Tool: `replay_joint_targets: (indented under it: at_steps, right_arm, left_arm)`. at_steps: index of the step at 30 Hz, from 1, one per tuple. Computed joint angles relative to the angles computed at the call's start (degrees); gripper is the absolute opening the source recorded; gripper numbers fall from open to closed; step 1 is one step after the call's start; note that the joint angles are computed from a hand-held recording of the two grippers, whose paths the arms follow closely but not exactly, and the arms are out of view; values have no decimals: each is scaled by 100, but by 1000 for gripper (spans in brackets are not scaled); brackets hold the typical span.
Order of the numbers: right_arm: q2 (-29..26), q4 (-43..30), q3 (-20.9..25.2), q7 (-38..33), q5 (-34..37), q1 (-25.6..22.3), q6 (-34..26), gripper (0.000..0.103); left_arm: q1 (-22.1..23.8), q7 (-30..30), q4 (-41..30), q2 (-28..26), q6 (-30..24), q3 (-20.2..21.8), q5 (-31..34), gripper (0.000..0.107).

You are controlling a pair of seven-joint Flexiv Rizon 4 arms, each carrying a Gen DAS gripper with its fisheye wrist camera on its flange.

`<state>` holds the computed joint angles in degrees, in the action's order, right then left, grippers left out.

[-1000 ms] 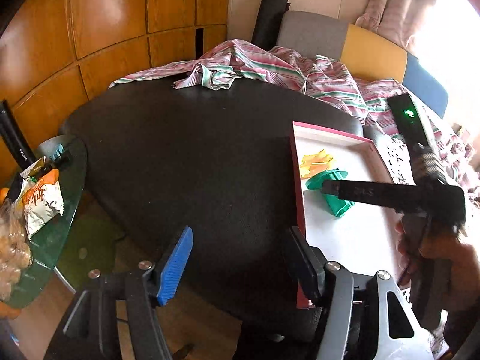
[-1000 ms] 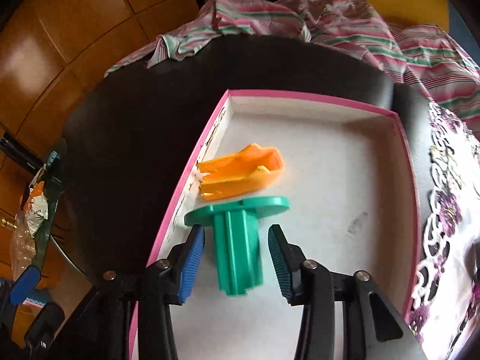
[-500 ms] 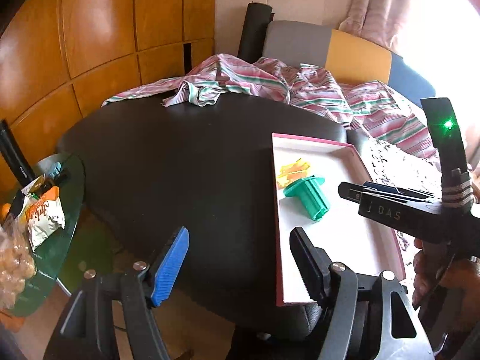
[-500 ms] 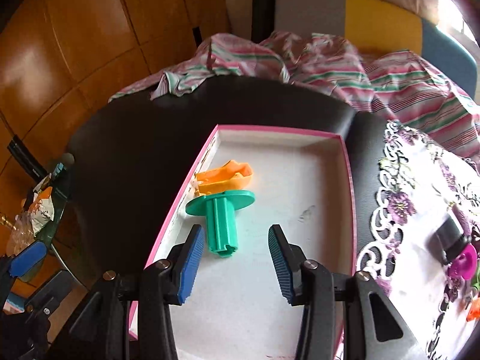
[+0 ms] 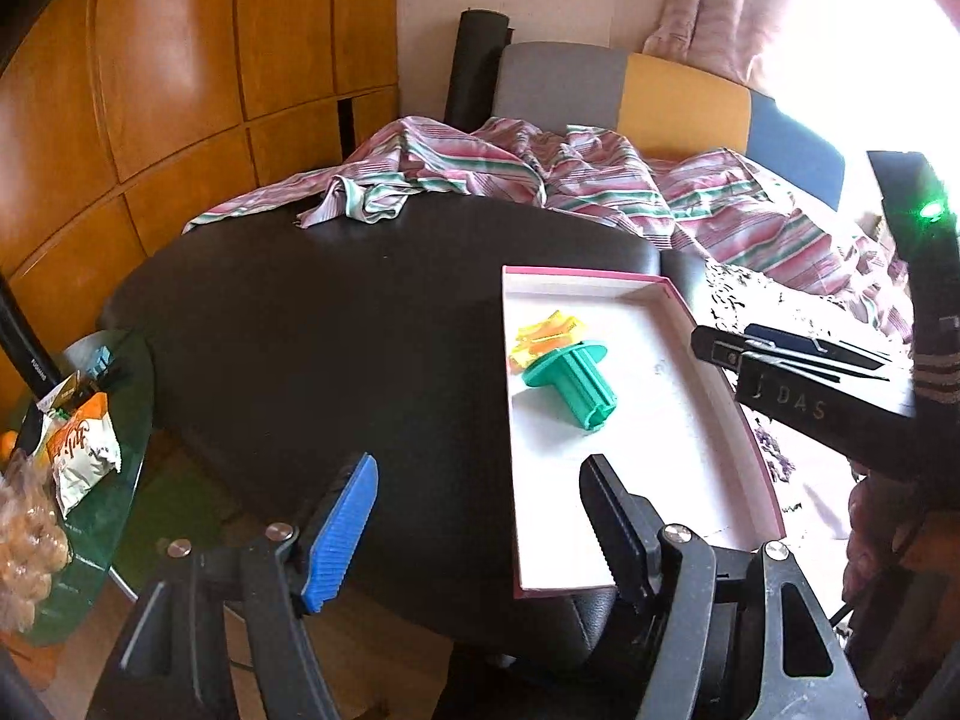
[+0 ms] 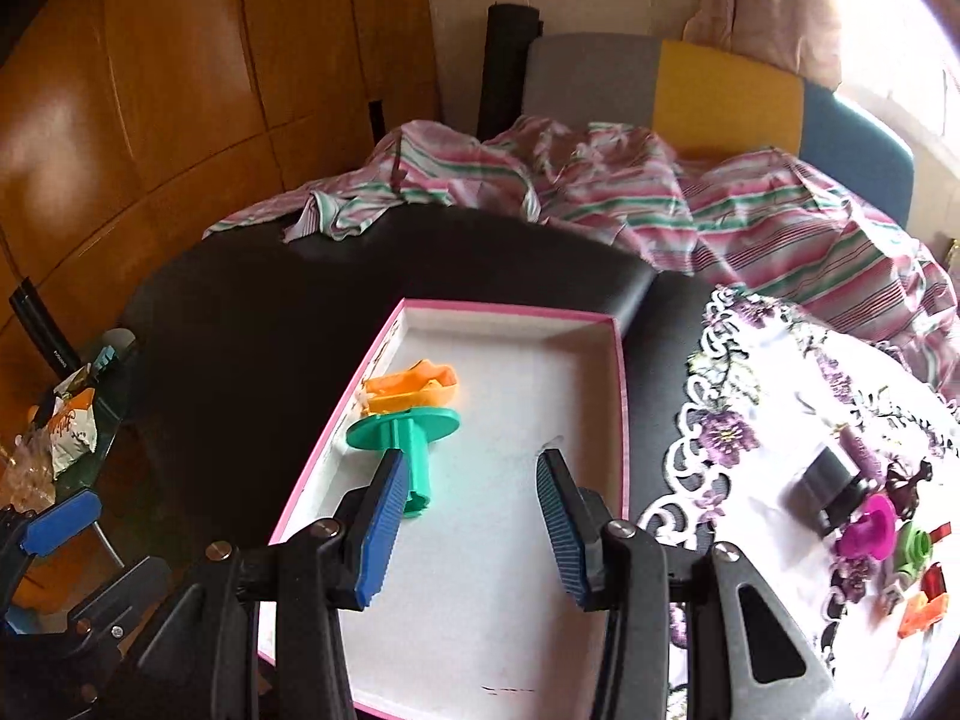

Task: Organize rigid objects
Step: 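Move both grippers back over the remaining toys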

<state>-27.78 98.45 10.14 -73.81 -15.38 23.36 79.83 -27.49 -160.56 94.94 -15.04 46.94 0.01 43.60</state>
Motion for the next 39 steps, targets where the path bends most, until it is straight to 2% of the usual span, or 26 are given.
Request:
replay_joint_targets:
  at_steps: [20,32,39]
  right_arm:
    - [460,702,-759,656,-507,-173,632,45]
    - [611,943,-1254,1044,-920,-376,688,45]
    - [609,1021,-1851,1513,-1309,-480,720,45]
  left_arm:
    - [-252,560,-613,-465,-53,37,-169,74]
    - [-458,1027,-1108,-807,-68,131,-334,76]
    - [-555,1408,-1480,-1067,-49,190,-491,76]
